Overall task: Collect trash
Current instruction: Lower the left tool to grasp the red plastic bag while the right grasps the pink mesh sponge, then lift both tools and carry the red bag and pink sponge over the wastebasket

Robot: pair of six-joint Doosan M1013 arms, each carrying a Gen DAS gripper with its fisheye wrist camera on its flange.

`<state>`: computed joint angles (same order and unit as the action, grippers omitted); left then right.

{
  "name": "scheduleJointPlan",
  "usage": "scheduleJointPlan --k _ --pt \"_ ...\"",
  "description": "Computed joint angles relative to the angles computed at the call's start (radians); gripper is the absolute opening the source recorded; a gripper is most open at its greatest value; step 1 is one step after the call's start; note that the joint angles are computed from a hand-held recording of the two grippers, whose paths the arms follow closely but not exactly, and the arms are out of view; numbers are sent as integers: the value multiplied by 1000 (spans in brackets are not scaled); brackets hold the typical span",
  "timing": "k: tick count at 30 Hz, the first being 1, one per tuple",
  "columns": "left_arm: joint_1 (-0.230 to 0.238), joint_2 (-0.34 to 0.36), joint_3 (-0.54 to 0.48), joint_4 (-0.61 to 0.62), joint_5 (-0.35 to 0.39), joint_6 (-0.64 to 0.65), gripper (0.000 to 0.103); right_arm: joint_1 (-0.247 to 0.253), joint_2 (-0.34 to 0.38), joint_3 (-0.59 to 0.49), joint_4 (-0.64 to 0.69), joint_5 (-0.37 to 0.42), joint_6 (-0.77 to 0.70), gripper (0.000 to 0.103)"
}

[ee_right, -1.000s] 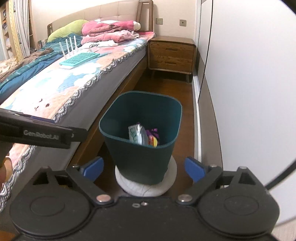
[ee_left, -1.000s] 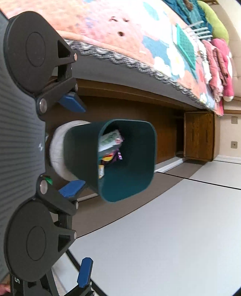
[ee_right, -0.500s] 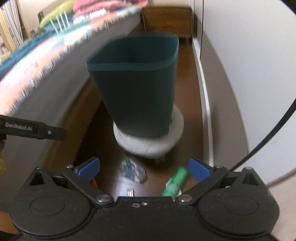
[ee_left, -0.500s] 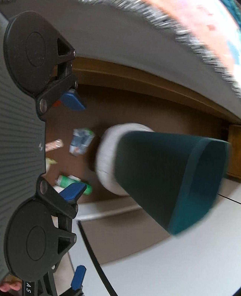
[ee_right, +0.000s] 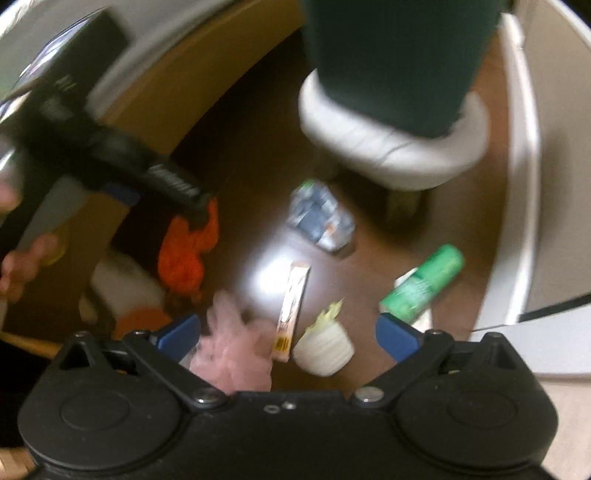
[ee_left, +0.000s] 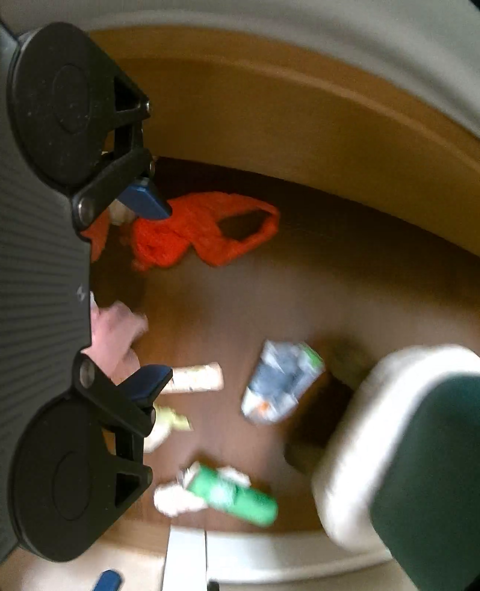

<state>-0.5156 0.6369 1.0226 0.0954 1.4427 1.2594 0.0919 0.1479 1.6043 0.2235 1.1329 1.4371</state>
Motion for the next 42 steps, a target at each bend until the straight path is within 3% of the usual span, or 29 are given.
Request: scheduleJointPlan --k 10,16,25,27,29,33,36,38,40,42 --pt "35 55 75 -26 17 -241 86 -1 51 60 112 42 -151 100" --pt "37 96 99 4 15 -233 86 16 90 89 145 27 -229 99" --pt "42 139 118 53 16 -228 85 76 126 144 145 -48 -225 98" --pt "44 145 118 61 20 -217 82 87 131 151 135 -65 -218 92" --pt "44 150 116 63 25 -206 53 95 135 152 127 -74 -204 84" --pt "41 153 117 55 17 -180 51 98 136 154 108 -87 -160 67" --pt "40 152 116 47 14 -166 48 96 131 154 95 -95 -139 43" --pt "40 150 114 37 10 -151 47 95 126 153 79 -97 -114 19" --pt "42 147 109 33 6 -131 47 89 120 150 63 -92 -91 8" --pt "41 144 104 22 7 -129 47 81 109 149 63 -94 -77 5"
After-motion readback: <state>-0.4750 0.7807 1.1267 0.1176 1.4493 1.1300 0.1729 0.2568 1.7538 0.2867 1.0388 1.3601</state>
